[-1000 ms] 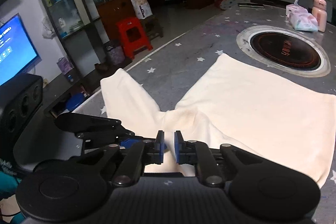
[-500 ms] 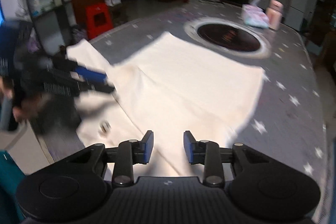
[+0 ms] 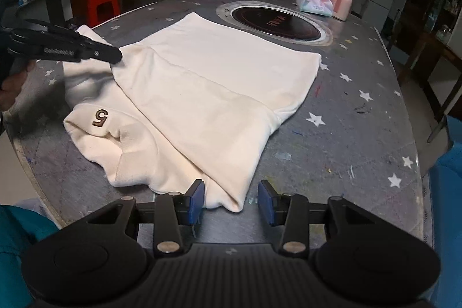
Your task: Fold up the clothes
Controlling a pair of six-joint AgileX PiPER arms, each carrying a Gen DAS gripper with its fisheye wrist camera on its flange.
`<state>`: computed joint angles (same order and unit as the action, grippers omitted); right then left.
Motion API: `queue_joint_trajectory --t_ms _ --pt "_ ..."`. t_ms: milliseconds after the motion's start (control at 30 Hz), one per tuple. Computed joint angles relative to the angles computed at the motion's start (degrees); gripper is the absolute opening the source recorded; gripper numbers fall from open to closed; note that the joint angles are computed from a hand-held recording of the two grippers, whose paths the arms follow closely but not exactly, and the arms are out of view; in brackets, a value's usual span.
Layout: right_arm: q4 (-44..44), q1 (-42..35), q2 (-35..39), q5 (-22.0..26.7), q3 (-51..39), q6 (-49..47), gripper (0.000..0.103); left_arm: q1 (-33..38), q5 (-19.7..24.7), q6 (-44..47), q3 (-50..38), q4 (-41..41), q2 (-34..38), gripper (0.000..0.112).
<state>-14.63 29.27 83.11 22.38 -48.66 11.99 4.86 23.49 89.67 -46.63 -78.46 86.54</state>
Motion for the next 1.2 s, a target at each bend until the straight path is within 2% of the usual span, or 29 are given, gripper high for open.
queue_joint_trajectory --t_ms 333,400,500,600,733,800,867,1033,1200 --pt "2.7 -0.49 -0.34 -3.51 1.19 -0.03 0.039 0.42 2.94 -6.48 -1.9 3.86 -4.09 0.003" --pt "-0.62 0.11 0.13 -4.05 1.3 3.58 0.039 0.27 3.53 -7.98 -2.79 4.91 -4.53 0.003" --pt "-11.65 1.81 0.87 -3.26 1.58 14.32 0.038 0.15 4.53 -10.33 -4.52 6.78 -4.9 0.003" --pt "-13.37 1.9 0.31 -3.33 2.09 16.58 0.034 0.53 5.76 -10.24 -5.61 6.85 -5.38 0.003" --pt "-6.36 0.42 -0.5 -5.06 2.57 11.4 0.027 0.72 6.55 -10.39 -5.95 6.91 -6.09 0.003" --pt "-6.29 0.13 -0.64 -5.79 2.94 11.77 0.018 0.97 6.97 -10.56 -5.38 7.4 -6.47 0.003" --pt "-5.64 -0.17 -0.85 -5.62 3.24 11.25 0.016 1.3 6.81 -10.82 -4.31 8.53 -6.67 0.003" --pt "1.82 -1.46 -1.61 -3.68 2.76 2.32 0.016 2.0 4.63 -12.07 -2.29 12.43 -4.57 0.004" --pt "13.57 -3.59 -2.38 -0.32 0.24 -11.86 0.018 1.54 1.61 -14.01 -0.87 17.92 -2.33 0.008"
